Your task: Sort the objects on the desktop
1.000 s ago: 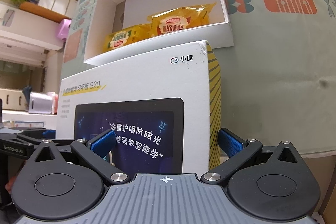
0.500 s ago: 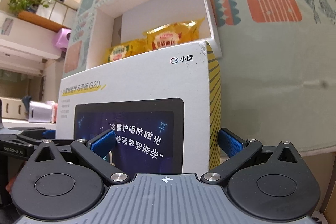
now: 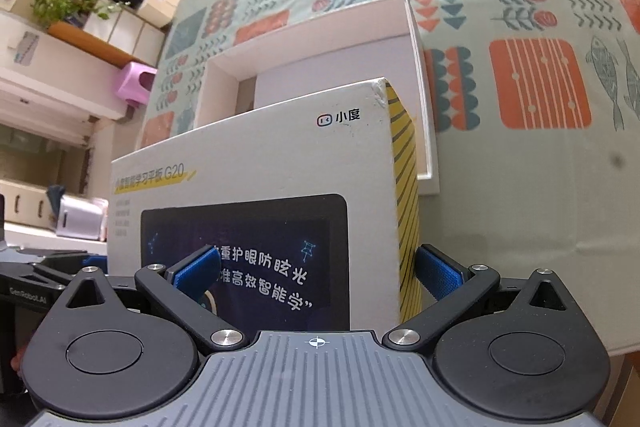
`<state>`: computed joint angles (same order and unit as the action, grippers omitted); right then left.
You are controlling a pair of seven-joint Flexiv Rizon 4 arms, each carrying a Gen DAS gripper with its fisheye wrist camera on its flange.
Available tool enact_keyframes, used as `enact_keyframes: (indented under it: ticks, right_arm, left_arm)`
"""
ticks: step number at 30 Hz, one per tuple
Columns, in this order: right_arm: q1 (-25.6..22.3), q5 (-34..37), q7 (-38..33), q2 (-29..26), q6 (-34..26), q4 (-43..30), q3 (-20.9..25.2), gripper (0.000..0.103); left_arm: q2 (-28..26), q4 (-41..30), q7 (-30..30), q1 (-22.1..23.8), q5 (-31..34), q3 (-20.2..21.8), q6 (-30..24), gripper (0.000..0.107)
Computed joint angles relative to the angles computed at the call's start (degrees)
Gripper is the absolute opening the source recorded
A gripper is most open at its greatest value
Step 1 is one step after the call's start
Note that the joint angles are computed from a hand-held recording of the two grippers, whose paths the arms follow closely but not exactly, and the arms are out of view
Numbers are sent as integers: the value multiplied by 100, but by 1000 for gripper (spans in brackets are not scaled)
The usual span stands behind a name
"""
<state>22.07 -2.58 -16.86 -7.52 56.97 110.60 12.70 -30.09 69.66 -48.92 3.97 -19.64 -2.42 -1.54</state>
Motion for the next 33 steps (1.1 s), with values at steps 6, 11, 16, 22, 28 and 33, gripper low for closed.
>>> enact_keyframes:
  ticks: [6,11,16,22,28,33]
  right_arm:
    - [-86,145,-254,-72,-40,-140,-38,103]
    - [-177,224,-438,-176,-84,-301,-95,103]
    - [-273,327,-669,-269,-204,-464,-128,103]
    - [-394,537,-959,-384,-274,-605,-147,103]
    - [-508,710,-1245,-515,-331,-771,-171,103]
    - [-599,840,-1478,-655,-356,-939,-191,103]
  left_arm:
    - [-215,-372,-172,-61,-4,-58,-16,103]
    - [-417,-704,-304,-128,10,-110,-11,103]
    - [-639,-1054,-453,-178,47,-144,-143,103]
    - [-924,-1484,-660,-248,102,-175,-290,103]
    - [-1228,-1950,-870,-319,143,-208,-421,103]
    - [-1535,-2475,-1039,-388,202,-230,-581,103]
